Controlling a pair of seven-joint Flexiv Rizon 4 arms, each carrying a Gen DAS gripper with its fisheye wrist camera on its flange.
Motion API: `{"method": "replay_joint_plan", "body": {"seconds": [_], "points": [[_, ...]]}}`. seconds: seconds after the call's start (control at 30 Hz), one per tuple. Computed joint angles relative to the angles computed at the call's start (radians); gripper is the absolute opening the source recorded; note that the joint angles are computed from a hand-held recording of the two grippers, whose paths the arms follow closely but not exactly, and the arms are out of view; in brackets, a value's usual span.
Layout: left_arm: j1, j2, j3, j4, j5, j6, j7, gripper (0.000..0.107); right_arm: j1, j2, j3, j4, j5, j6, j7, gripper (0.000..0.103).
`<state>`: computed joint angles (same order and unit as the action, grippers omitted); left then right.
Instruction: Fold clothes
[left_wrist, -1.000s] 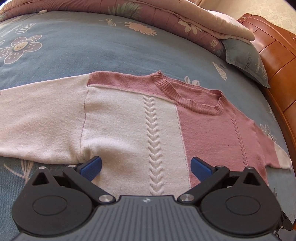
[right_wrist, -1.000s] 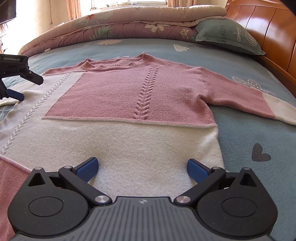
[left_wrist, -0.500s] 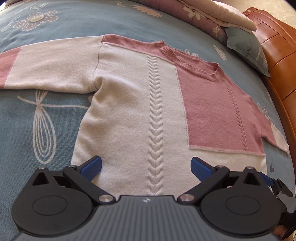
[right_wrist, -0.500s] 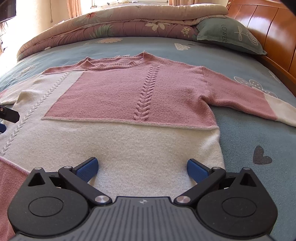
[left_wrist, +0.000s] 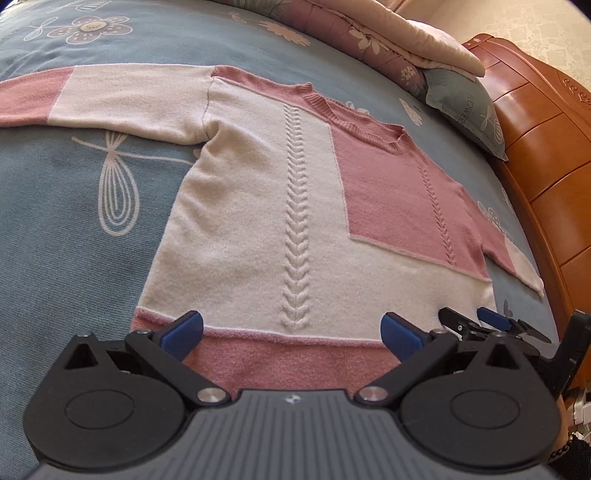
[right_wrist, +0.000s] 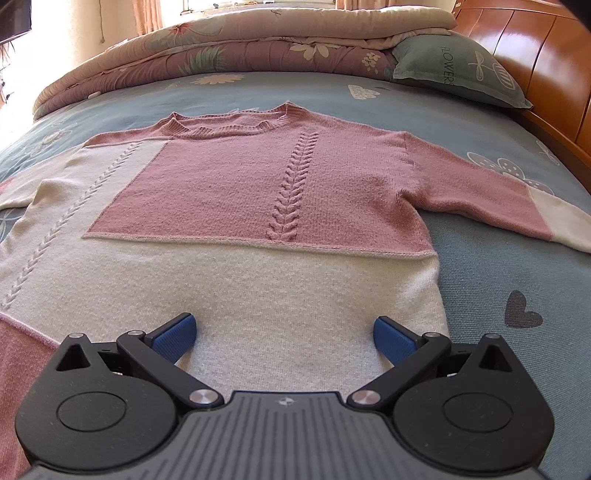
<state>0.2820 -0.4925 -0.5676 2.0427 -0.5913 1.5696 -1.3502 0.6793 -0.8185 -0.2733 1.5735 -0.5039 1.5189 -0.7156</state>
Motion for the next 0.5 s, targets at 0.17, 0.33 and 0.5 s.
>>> {"method": "replay_joint_plan", "body": {"seconds": [0.17,0.33,0.5], "points": [[0.057,-0.015,-0.098,0.057,0.006,0.057,-0.001,0.102,0.0,0.001,0.002,0.0,0.001,-0.003,-0.002,0.103],[0.137,0.017,-0.188,0.125,0.037,0.072,-0.071,0.102,-0.007,0.003,0.012,-0.002,0.0,-0.011,-0.007,0.103],[0.231,0.021,-0.291,0.192,0.082,0.088,-0.133,0.102,-0.015,0.007,0.024,-0.002,-0.002,-0.02,-0.012,0.103]]}}
